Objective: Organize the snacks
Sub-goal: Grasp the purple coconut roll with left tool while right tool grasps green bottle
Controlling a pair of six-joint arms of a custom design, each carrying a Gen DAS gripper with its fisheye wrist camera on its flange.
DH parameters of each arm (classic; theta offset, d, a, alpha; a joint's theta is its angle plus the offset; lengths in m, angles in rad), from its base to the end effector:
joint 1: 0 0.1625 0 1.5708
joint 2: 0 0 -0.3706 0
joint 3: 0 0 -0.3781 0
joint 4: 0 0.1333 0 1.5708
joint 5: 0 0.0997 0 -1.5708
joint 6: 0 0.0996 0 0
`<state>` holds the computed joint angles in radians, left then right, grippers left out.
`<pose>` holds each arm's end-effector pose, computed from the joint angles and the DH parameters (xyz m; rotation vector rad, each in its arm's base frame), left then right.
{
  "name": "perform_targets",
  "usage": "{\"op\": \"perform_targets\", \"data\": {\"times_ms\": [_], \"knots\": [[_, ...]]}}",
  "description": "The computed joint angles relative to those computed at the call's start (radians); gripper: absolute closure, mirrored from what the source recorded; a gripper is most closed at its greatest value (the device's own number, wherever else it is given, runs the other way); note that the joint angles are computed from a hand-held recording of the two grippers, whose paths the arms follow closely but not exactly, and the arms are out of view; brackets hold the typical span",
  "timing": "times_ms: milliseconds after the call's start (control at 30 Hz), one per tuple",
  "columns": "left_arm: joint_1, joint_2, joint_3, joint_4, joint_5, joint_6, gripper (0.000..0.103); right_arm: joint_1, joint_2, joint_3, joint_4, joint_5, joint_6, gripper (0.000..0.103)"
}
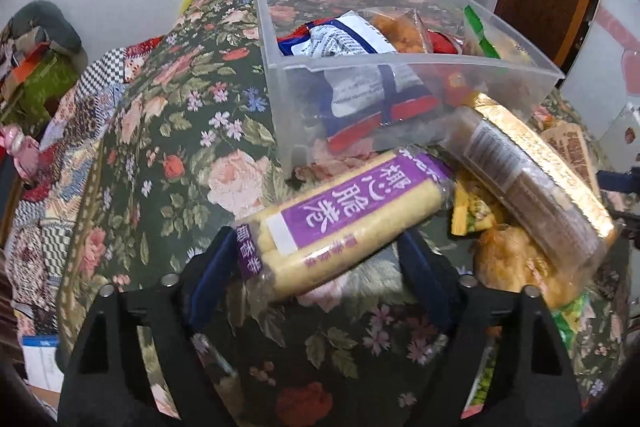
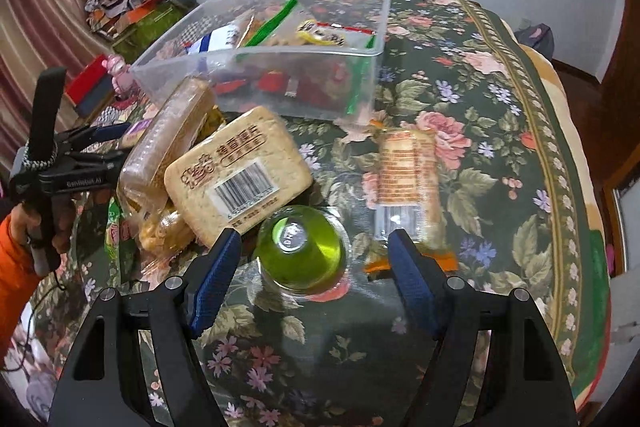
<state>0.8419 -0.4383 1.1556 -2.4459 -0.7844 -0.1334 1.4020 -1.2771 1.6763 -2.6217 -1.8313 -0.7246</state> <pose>-0.3342 -0.6803 0.0174 0.6352 2.3410 -0.5944 0.0064 -0.6029 0.3542 0.5934 -2.4930 0.6353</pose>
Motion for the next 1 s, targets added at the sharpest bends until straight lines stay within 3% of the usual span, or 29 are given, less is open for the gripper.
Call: {"op": "perform_targets", "data": {"times_ms": [67, 167, 333, 467, 500, 567, 700, 833, 1000], "knots": [[-0.001, -0.022, 0.036, -0.001, -0.012, -0.032, 0.040, 0.001, 0.005, 0.002, -0.001, 0.002, -0.008, 0.039], [-0.004, -0.063, 0.104, -0.016, -0.019, -0.078, 0.054, 0.002, 0.011, -0.004, 0.013, 0.010, -0.005, 0.042], [-0.020, -0.136, 0.203, -0.010, -0.052, -0.141, 0.058, -0.006, 0.008, -0.004, 0.024, 0.026, 0.004, 0.044], [-0.041, -0.170, 0.229, 0.041, -0.068, -0.175, 0.058, -0.003, 0.008, 0.000, 0.028, 0.011, 0.009, 0.060], [-0.042, -0.174, 0.227, 0.045, -0.068, -0.179, 0.057, -0.002, 0.009, 0.003, 0.026, 0.003, 0.007, 0.060], [-0.044, -0.173, 0.214, 0.047, -0.054, -0.181, 0.041, -0.003, 0.002, 0.015, 0.015, 0.005, 0.008, 0.060], [-0.029, -0.136, 0.135, 0.050, -0.060, -0.155, 0.034, -0.003, -0.004, 0.022, 0.011, 0.003, 0.013, 0.060], [-0.018, -0.061, 0.025, 0.057, -0.062, -0.078, 0.019, -0.007, -0.014, 0.031, 0.005, 0.003, 0.015, 0.060], [-0.005, 0.033, -0.114, 0.147, -0.065, -0.012, 0.015, -0.014, -0.031, 0.043, -0.012, 0.001, 0.009, 0.060]]}}
